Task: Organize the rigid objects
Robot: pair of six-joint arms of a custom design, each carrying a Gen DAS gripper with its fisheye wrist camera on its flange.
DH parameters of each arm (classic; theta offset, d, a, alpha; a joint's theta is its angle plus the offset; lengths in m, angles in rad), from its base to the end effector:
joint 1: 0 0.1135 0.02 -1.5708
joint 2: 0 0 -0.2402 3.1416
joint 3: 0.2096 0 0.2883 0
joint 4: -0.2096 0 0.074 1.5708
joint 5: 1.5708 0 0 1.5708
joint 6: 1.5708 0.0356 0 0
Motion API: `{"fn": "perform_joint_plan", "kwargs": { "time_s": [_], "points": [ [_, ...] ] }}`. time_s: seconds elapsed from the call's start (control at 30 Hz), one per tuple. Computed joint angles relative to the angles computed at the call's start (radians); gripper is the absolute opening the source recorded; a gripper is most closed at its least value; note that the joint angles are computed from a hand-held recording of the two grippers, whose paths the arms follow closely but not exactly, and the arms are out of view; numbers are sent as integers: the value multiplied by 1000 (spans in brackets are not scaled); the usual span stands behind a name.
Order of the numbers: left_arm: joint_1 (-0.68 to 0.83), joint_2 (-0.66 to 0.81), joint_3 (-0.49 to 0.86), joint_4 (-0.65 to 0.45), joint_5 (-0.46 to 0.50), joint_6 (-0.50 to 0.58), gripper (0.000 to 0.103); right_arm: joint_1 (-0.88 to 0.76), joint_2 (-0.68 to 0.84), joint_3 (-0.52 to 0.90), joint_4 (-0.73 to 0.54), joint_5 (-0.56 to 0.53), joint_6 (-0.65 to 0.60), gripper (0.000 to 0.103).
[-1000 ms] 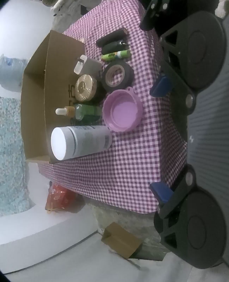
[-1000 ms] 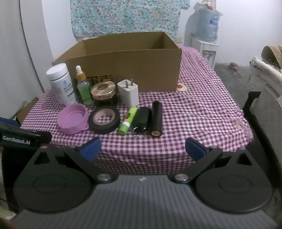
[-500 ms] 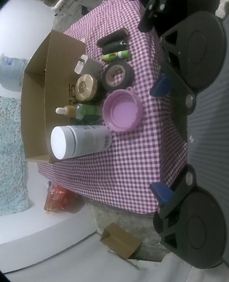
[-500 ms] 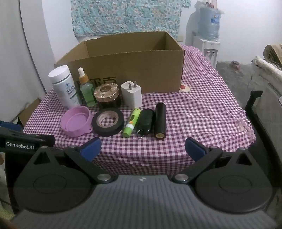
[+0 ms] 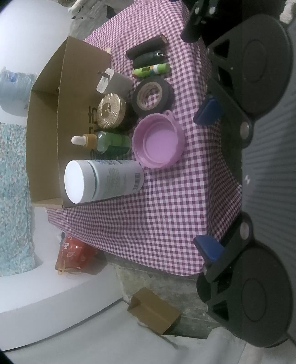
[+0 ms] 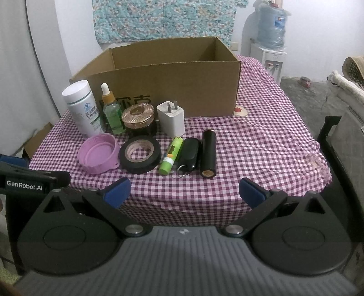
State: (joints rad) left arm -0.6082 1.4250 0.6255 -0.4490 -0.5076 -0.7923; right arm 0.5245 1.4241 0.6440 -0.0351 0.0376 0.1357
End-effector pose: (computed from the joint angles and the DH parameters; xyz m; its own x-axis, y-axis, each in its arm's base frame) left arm 0.2216 -0.1332 0.0911 -0.8122 -0.1927 -0.5507 -0.2923 0.9513 0.0982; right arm 0.2627 0.1504 0.1157 -0.6889 -0.2424 -0.6831 -0.3885 0.9191 0.0657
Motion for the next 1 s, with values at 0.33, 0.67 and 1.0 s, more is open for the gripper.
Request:
{"fn": "perform_joint_plan", "kwargs": {
  "time_s": [0.33, 0.67, 1.0],
  "points": [
    [15, 1, -5, 9, 4, -1, 103, 4, 8, 11, -2, 2, -5, 102],
    [21, 1, -12, 19, 7, 1, 103, 7, 11, 15, -4, 3, -11, 102],
    [23, 0, -14, 20, 7, 2, 103, 6, 10, 15, -5, 1, -9, 102]
  ]
}}
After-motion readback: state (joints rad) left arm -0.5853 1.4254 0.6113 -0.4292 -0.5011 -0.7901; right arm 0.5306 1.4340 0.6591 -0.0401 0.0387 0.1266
